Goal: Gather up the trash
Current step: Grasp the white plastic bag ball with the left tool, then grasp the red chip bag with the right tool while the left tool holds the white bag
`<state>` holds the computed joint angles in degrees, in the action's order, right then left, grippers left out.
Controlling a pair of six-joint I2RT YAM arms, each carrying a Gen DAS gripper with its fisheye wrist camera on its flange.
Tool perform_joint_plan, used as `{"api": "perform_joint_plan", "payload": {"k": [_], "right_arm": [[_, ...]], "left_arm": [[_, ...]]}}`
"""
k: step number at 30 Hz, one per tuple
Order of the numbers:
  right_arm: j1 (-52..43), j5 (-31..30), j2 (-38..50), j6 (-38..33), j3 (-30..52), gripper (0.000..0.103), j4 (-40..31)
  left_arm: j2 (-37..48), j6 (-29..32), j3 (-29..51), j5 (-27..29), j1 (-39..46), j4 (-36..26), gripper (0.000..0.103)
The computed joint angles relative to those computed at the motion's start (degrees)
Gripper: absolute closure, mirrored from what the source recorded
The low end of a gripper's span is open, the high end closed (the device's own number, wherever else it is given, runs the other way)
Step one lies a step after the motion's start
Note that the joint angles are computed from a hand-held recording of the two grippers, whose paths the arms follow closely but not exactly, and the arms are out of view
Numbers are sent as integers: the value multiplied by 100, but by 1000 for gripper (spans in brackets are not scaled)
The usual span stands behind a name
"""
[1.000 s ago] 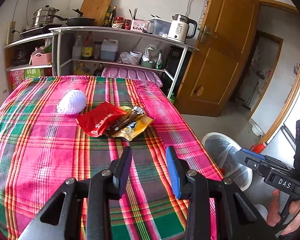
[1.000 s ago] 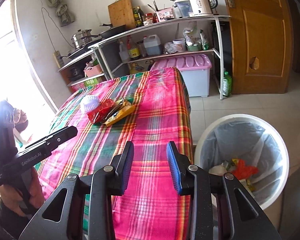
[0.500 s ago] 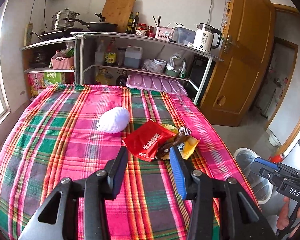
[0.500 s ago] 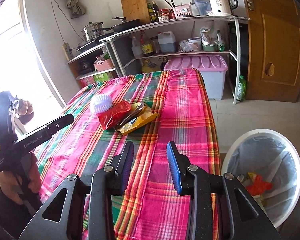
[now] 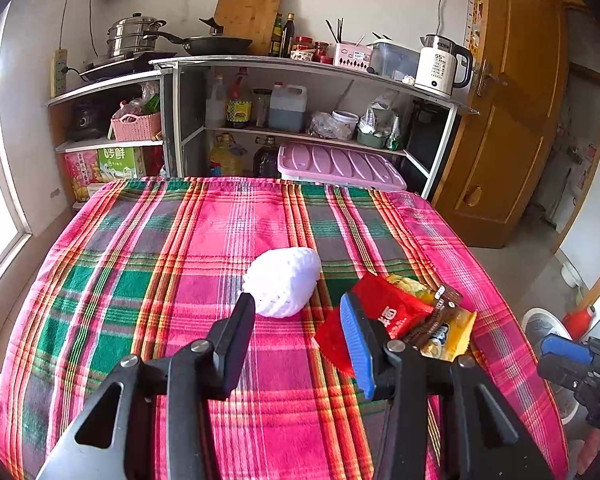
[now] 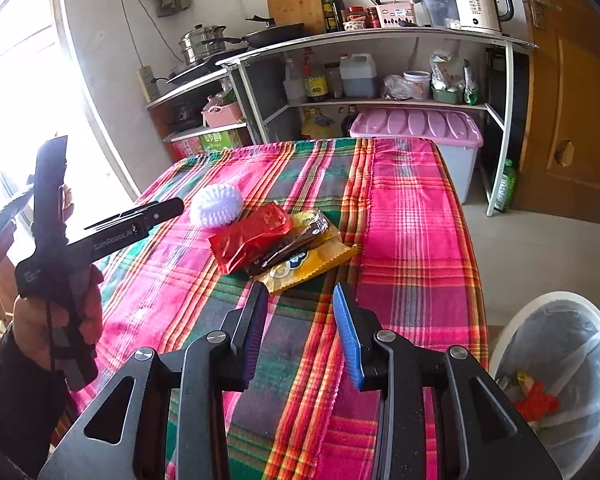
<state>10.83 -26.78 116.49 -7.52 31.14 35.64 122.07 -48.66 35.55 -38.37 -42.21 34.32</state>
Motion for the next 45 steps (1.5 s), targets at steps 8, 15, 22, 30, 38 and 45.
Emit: {"api": "perform_joint_plan", "payload": {"k": [8, 15, 22, 30, 38, 45], "right_arm": [[212, 154, 288, 107, 394, 67, -166], [481, 257, 532, 236, 736, 67, -306], [818, 253, 730, 440, 1225, 67, -647], [1139, 232, 1306, 768, 2165, 67, -1291], [1287, 400, 1789, 1224, 3001, 67, -1888], [1567, 895, 1945, 1193, 3339, 67, -2181]], "left_arm": [[698, 704, 688, 730, 796, 55, 56], [947, 753, 884, 972, 915, 29, 75], [597, 512, 303, 758, 601, 399, 78], [19, 190, -690, 337, 214, 1070, 79], [-87, -18, -1212, 145, 13, 1557, 79], [33, -83, -1375, 170, 22, 1899, 79]]}}
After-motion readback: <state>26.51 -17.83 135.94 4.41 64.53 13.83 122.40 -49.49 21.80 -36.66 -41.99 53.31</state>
